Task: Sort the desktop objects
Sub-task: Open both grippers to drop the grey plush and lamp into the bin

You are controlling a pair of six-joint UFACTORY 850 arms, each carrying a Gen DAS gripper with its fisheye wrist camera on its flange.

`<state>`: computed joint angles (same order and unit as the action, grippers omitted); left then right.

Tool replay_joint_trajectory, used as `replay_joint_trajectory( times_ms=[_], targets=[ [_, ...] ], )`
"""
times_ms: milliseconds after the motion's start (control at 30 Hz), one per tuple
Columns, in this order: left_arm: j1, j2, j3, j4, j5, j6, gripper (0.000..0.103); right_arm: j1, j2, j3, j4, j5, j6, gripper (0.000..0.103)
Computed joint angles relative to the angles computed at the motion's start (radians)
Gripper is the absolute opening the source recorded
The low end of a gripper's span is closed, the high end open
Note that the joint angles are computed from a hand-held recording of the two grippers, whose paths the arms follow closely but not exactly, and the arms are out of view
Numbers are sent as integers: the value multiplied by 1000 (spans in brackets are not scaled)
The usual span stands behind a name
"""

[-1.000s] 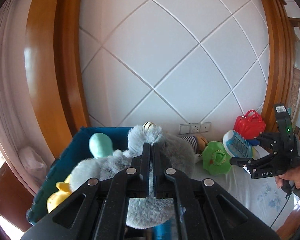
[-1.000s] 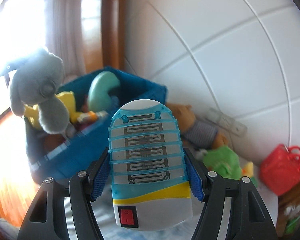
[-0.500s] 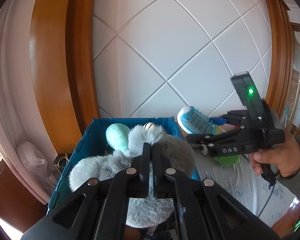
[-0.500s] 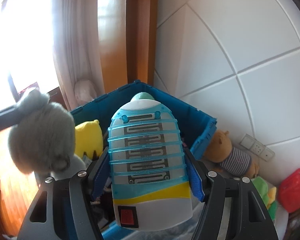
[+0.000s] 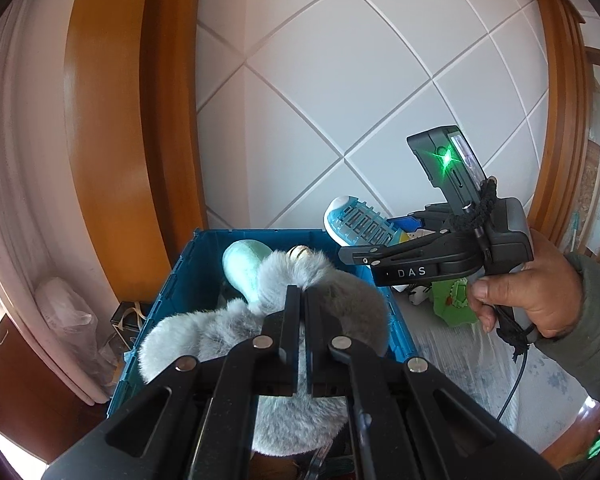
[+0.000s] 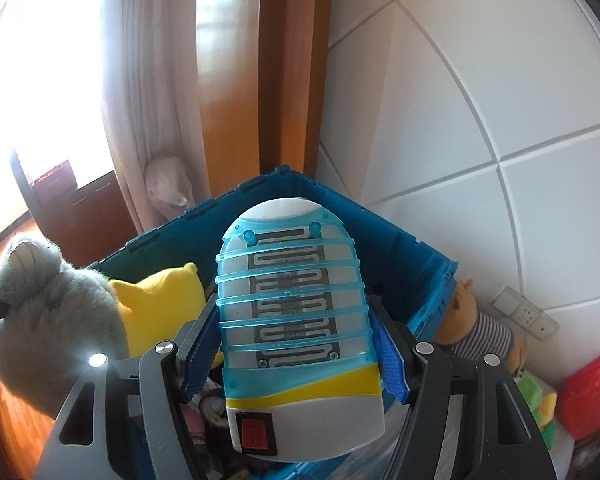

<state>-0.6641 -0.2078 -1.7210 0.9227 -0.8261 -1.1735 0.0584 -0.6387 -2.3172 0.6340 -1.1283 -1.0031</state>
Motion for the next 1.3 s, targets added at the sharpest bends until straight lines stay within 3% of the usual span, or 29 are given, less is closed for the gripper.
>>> replay_joint_trajectory(
  times_ms=[300, 400, 433, 467, 500, 533, 800, 1033, 1300],
  targets=[
    [-11, 11, 15, 27, -12, -28, 1, 13, 5, -3, -21, 15, 14, 68],
    [-19, 15, 21, 90, -43, -102, 2, 21, -16, -41, -39, 24, 39, 69],
    [-19, 13, 20, 100, -61, -125, 14, 26, -26, -56, -45, 29, 51, 71],
    [-14, 8, 13, 79, -80, -125, 50, 31, -34, -70, -50, 34, 62, 84],
    [-17, 17, 28, 95, -82, -152, 76, 31, -36, -75, -46, 43, 67, 98],
    [-22, 26, 45, 117, -85, -182, 103, 32, -36, -78, -43, 51, 71, 100],
    [-39, 55, 93, 151, -84, -223, 103, 30, 48, 55, -25, 113, 22, 100],
    [-61, 36, 73, 140, -91, -222, 103, -20, 130, 181, 19, 132, -36, 100],
    [-165, -14, 2, 174, -216, -236, 103, -137, 232, 325, 146, 95, -141, 100]
  ],
)
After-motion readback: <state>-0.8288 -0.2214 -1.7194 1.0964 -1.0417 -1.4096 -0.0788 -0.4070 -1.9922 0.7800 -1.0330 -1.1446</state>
